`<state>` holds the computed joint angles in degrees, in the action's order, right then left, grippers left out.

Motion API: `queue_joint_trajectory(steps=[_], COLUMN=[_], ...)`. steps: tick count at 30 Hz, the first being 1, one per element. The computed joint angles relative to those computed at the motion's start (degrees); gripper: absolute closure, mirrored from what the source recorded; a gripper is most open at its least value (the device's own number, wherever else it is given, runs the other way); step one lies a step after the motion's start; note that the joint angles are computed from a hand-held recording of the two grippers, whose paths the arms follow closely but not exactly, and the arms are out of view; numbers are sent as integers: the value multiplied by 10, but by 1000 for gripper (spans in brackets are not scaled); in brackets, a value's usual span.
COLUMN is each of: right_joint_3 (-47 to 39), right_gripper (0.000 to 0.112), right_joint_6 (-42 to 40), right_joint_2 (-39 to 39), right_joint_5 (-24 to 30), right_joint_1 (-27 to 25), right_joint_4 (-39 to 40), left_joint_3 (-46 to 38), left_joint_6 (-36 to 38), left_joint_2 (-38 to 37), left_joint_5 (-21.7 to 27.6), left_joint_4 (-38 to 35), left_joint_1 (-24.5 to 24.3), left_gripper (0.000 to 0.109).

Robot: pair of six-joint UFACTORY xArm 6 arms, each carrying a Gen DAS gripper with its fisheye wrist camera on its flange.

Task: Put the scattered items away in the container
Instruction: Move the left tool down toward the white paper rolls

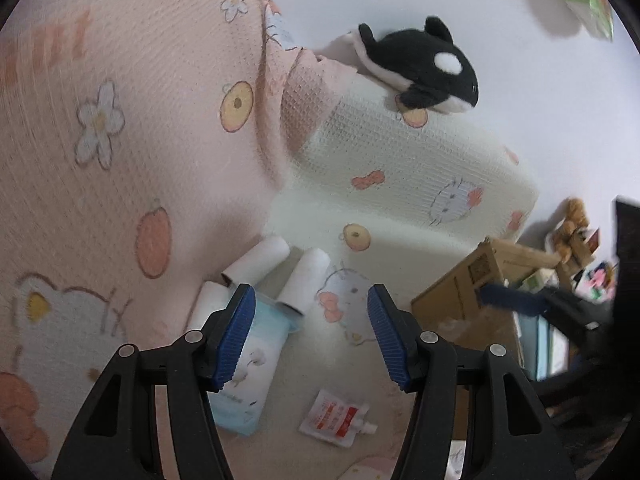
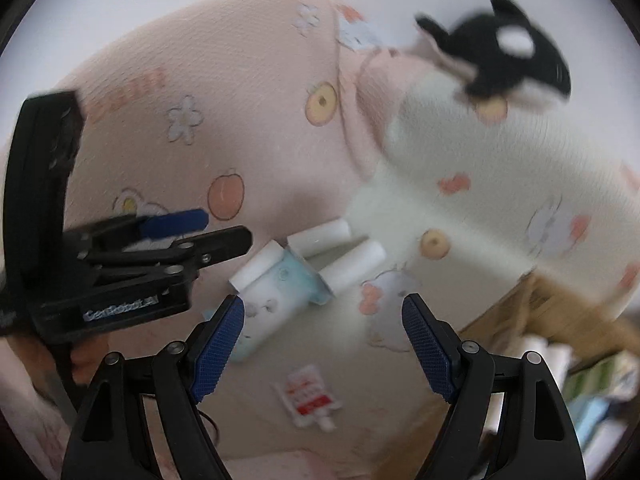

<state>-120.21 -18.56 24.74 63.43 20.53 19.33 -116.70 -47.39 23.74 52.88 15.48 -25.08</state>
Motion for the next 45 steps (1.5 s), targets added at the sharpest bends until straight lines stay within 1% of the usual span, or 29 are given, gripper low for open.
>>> queue_joint_trajectory(steps=[1,2,3,5,7,8,10,12,14,15,17,19,21,26,27,29,30,31,32,34,35,36,38,39,41,42,43,45], right_joint_3=[3,-1,12,18,51,62,63,72,94,104,113,106,99,91,92,83,79,79,85,89,93,95,99,96,94,100,117,142], right_gripper=[33,33,33,33,33,33,33,33,33,33,33,33,33,33,33,33,33,33,33,33,33,33,33,33,33,33,34,41], right_joint_6=[11,12,3,-5,10,19,71,91,96,93,98,87,72,86,92,115,130,142,145,139,129,117,94,90,95,96,93,82], right_joint_2=[5,11,10,15,13,13,30,38,40,43,56,75,89,111,113,121,125,126,123,120,117,116,116,119,123,122,115,103], right_joint_5=[-6,-5,-19,-30,-69,-81,-78,-83,-118,-137,-161,-157,-149,-160,-165,-158,-155,-159,-165,-182,-191,-202,-218,-219,-211,-212,-221,-233], right_joint_1=[3,4,5,5,7,7,5,4,9,12,20,20,16,6,4,1,0,-1,-2,0,1,3,7,8,8,6,3,0], right_joint_4=[-4,1,22,58,99,112,117,126,125,121,95,101,115,120,117,95,81,75,76,77,80,83,97,102,91,90,97,102], left_joint_3=[25,34,57,84,108,113,121,127,136,137,137,156,173,175,166,154,134,112,96,23,3,-19,-33,-51,-71,-87,-104,-146], left_joint_6=[-6,-6,-10,-27,-52,-57,-69,-84,-100,-105,-101,-103,-87,-46,-18,39,85,109,126,156,162,175,199,212,223,217,208,187], left_joint_2=[-10,-12,-20,-30,-38,-40,-43,-44,-45,-43,-37,-38,-36,-21,-12,3,20,35,46,90,103,120,136,153,174,190,204,234], left_joint_5=[-27,-40,-69,-101,-130,-135,-138,-139,-151,-153,-152,-176,-198,-193,-190,-195,-193,-185,-176,-123,-109,-103,-104,-96,-83,-72,-63,-41], left_joint_4=[-8,-14,-19,-9,13,21,58,99,134,138,123,106,68,23,-3,-63,-115,-147,-167,-209,-217,-243,-299,-348,-405,-423,-423,-395], left_joint_1=[4,6,10,13,16,16,14,11,12,14,18,24,30,32,33,38,43,46,49,59,62,67,74,80,87,90,90,88], left_gripper=[46,46,46,46,46,46,46,46,46,46,46,46,46,46,46,47,51,56,58,59,59,59,59,59,59,59,59,59])
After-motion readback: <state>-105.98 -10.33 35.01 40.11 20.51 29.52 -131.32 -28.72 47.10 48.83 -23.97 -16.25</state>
